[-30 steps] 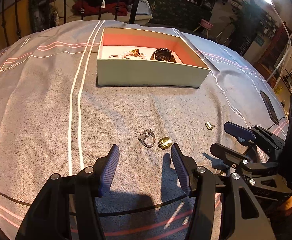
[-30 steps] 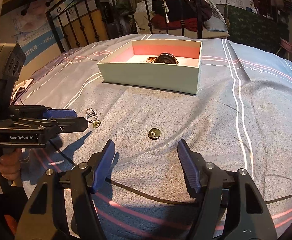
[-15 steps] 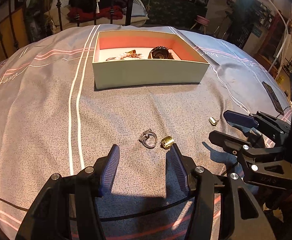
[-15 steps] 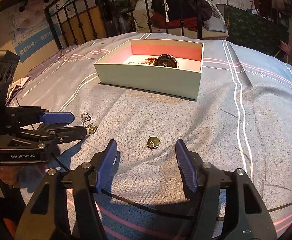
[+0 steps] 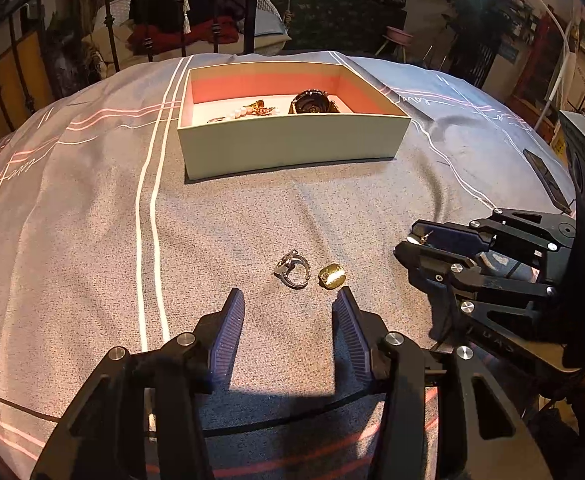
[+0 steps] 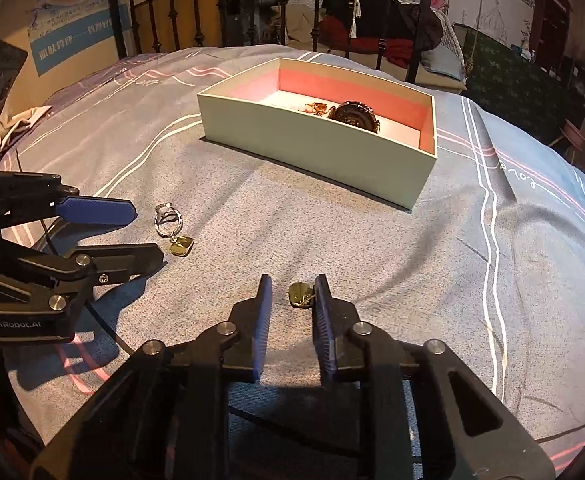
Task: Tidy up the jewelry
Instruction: 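Grasp the gold charm with the right tool while the left tool grasps the silver ring, then carry the charm and silver ring into the box and lower them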
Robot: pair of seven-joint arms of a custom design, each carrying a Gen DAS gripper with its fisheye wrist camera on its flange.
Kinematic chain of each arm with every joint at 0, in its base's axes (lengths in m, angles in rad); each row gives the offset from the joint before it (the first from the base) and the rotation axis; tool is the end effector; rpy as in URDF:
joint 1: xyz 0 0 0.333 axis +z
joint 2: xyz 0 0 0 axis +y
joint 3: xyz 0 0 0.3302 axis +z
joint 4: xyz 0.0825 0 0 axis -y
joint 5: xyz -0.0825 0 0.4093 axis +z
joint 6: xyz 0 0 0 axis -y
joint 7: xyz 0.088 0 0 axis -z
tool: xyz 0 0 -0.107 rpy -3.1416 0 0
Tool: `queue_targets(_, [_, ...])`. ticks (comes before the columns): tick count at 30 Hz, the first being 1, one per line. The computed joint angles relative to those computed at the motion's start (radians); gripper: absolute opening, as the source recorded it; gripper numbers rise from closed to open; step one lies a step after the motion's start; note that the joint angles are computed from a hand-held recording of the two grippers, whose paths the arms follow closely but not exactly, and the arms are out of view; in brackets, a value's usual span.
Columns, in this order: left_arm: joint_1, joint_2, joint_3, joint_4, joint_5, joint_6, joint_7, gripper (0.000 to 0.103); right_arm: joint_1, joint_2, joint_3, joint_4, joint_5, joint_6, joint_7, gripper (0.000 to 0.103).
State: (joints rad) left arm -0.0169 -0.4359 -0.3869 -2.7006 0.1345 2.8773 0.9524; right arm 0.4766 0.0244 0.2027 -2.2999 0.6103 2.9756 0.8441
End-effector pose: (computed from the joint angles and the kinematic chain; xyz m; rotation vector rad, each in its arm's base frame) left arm 0.4011 -0.1787 0.4166 -1.9703 1.8188 -0.6692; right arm 0.4699 0.3281 0.4005 -2.3147 0.8935 -0.3190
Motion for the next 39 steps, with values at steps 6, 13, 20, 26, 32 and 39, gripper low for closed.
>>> queue_targets(6, [-0.009,-0.008,0.007,-0.008,-0.008,0.017,0.022,0.008,0.0,-0.006,0.002,0.008,0.138,-0.019,-0.097,0.013])
queue_targets(13, [0.023,-0.008,-0.012,0.016,0.005,0.026,0.012,0.008,0.012,-0.016,-0.004,0.015,0.244,-0.036,-0.175,0.013])
queue_targets(20, [0.03,0.037,-0.002,0.061,0.005,0.042,0.02,0.008,0.025,-0.024,-0.012,0.024,0.262,-0.046,-0.193,0.013])
queue_targets(26, [0.058,0.071,-0.016,0.106,0.043,0.049,0.001,0.008,0.027,-0.021,-0.018,0.06,0.296,-0.054,-0.227,0.013])
queue_targets(32, [0.112,0.103,-0.03,0.177,0.118,0.047,-0.045,0.008,0.017,0.006,-0.011,0.142,0.341,-0.051,-0.275,0.013])
queue_targets(39, [0.173,0.159,-0.03,0.276,0.224,0.055,-0.149,0.008,-0.021,0.075,0.012,0.274,0.308,-0.054,-0.235,0.013])
